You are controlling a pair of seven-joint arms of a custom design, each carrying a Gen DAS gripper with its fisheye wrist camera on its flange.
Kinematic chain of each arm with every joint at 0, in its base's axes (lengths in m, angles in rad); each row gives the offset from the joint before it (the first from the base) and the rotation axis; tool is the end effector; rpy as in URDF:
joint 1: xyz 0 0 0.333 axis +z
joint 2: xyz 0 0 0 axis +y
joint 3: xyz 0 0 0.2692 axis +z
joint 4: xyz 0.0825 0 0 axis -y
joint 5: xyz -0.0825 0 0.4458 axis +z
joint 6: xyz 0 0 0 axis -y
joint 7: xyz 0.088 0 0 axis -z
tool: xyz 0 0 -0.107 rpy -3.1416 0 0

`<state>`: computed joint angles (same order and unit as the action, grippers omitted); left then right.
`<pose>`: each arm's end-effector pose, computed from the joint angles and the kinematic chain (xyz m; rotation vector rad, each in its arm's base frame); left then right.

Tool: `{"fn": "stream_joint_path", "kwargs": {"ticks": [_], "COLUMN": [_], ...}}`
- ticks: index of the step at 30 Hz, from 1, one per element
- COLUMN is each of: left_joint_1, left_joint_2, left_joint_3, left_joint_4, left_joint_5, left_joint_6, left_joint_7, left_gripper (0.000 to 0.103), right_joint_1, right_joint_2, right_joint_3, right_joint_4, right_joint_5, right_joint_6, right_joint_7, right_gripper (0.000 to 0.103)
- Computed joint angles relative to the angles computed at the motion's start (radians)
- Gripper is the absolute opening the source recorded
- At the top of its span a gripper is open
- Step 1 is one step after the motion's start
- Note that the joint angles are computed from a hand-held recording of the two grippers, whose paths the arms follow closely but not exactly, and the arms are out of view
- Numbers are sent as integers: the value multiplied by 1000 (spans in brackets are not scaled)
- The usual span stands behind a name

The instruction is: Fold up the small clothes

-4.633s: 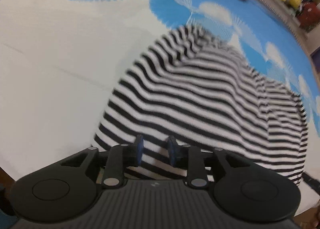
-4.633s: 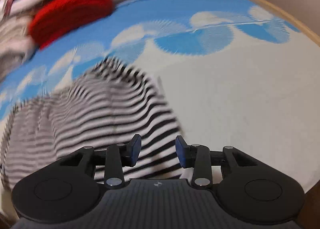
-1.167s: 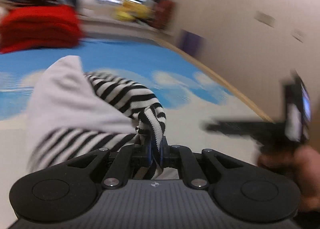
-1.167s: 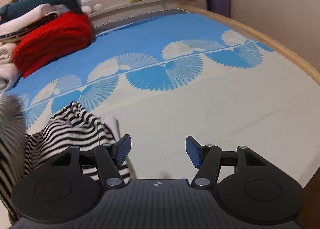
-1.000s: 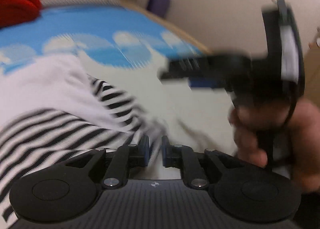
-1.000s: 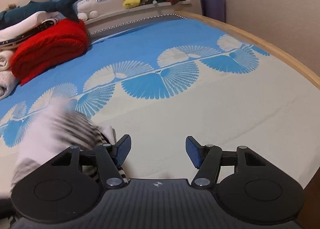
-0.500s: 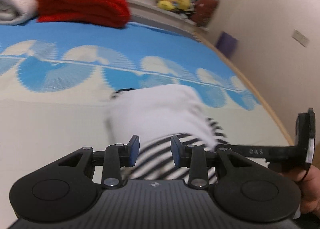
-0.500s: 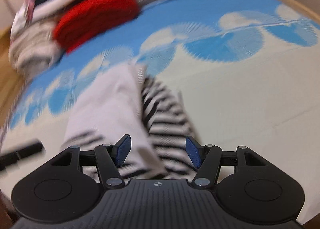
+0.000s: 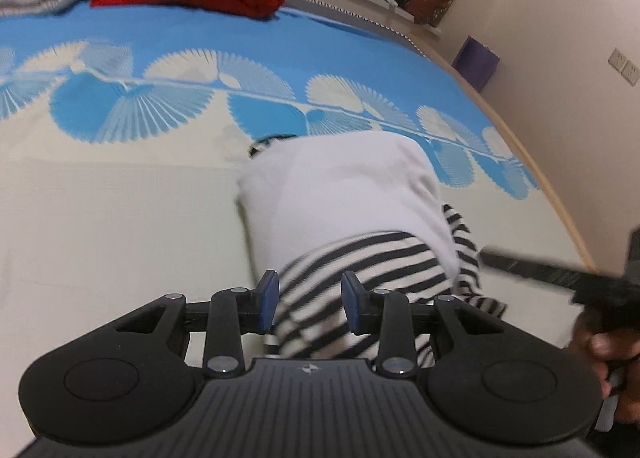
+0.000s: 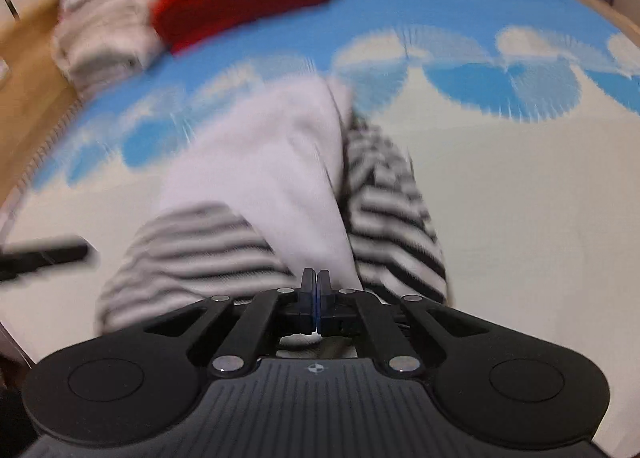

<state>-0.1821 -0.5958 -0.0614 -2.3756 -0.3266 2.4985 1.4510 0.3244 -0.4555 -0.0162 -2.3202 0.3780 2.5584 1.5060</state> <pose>0.4922 -0.1230 0.5669 -2.0033 1.8816 -1.0487 0.5183 0.1588 0.5338 -1.8041 1.5836 -0.2165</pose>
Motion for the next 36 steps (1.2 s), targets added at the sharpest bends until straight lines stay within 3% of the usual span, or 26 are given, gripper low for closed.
{"fn": "stream_joint_path", "kwargs": {"ticks": [3, 5, 7, 10, 12, 14, 18, 19, 20, 22, 24, 26, 28, 31, 33, 36], "left_joint_1": [-17, -14, -5, 8, 13, 15, 23, 23, 23, 20, 11, 2, -8, -17, -22, -30], "left_joint_2": [26, 41, 55, 67, 68, 65, 58, 58, 58, 59, 61, 64, 71, 86, 95, 108], "left_joint_3": [4, -6, -18, -31, -32, -31, -32, -31, -31, -30, -27, -28, -29, -34, -38, -44], "left_joint_4": [17, 27, 37, 44, 45, 42, 38, 38, 37, 37, 38, 39, 44, 54, 59, 66], "left_joint_5": [-37, -39, -28, -7, 5, 14, 40, 42, 42, 41, 33, 30, 25, 22, 17, 18], "left_joint_6": [1, 7, 14, 11, -1, -6, -21, -23, -24, -26, -22, -16, -9, -7, -6, -7], "left_joint_7": [-18, -37, -66, -111, -132, -140, -149, -153, -156, -160, -152, -137, -120, -107, -105, -93], "left_gripper": [39, 39, 39, 39, 39, 39, 39, 39, 39, 39, 39, 39, 43, 43, 43, 46], "right_joint_1": [-11, -54, -91, -8, 8, 0, -3, -9, -15, -39, -41, -9, -13, -123, -148, -153], "right_joint_2": [-107, -159, -189, -169, -126, -105, -39, -35, -40, -48, -104, -183, -241, -246, -211, -169], "right_joint_3": [-19, -15, -20, -118, -115, -75, -46, -41, -36, -15, -29, -96, -120, -59, -50, -31], "right_joint_4": [-103, -151, -171, -136, -86, -70, -15, -12, -16, -21, -71, -138, -187, -186, -154, -122], "right_joint_5": [87, 70, 28, 83, 69, 29, 17, 9, -3, -42, -3, 136, 178, 43, -21, -87], "right_joint_6": [176, 222, 179, 48, -45, -51, -99, -111, -126, -142, -63, 64, 111, -20, -138, -193], "right_joint_7": [68, 155, 219, 151, 75, 13, -39, -53, -69, -66, -60, -58, -45, 78, 118, 120], "right_gripper": [0, 0, 0, 6, 33, 40, 40, 35, 4, 1, 0, 0, 0, 0, 0, 0]}}
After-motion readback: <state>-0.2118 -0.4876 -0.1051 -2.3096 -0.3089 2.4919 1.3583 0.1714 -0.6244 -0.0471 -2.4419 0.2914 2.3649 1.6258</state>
